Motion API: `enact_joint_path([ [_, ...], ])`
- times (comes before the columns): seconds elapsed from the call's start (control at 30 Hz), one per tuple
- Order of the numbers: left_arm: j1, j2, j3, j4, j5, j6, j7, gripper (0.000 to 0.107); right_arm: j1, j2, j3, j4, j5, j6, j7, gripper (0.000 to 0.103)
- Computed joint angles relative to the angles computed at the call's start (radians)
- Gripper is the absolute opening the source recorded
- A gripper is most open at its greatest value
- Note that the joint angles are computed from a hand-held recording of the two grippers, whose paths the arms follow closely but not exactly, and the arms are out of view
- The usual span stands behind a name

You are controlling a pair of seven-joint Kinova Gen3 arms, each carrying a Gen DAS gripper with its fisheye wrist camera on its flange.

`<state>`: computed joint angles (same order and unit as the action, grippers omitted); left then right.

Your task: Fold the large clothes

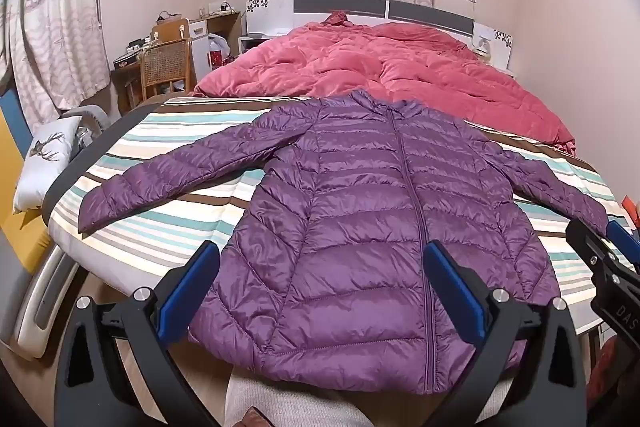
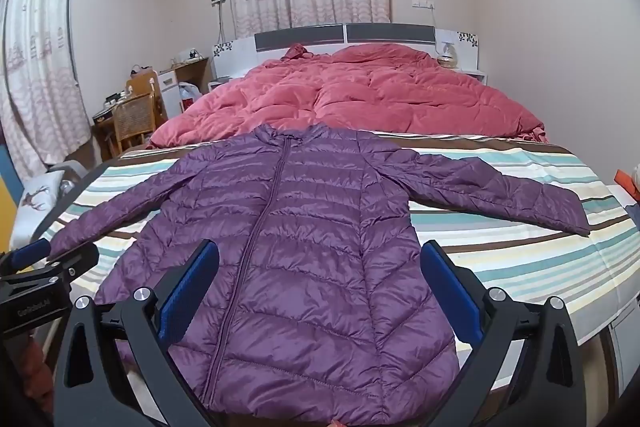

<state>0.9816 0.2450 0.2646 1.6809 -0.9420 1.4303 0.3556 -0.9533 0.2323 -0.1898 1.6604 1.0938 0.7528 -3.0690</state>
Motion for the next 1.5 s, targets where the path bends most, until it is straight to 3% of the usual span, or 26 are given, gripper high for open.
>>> enact_joint_path([
  [1.5,-0.001,0.003,-0.001,0.006,0.007,-0.015,0.0,0.101,0.002,0.002,0.002,-0.001,-0.029,-0.004,0.018,0.1],
])
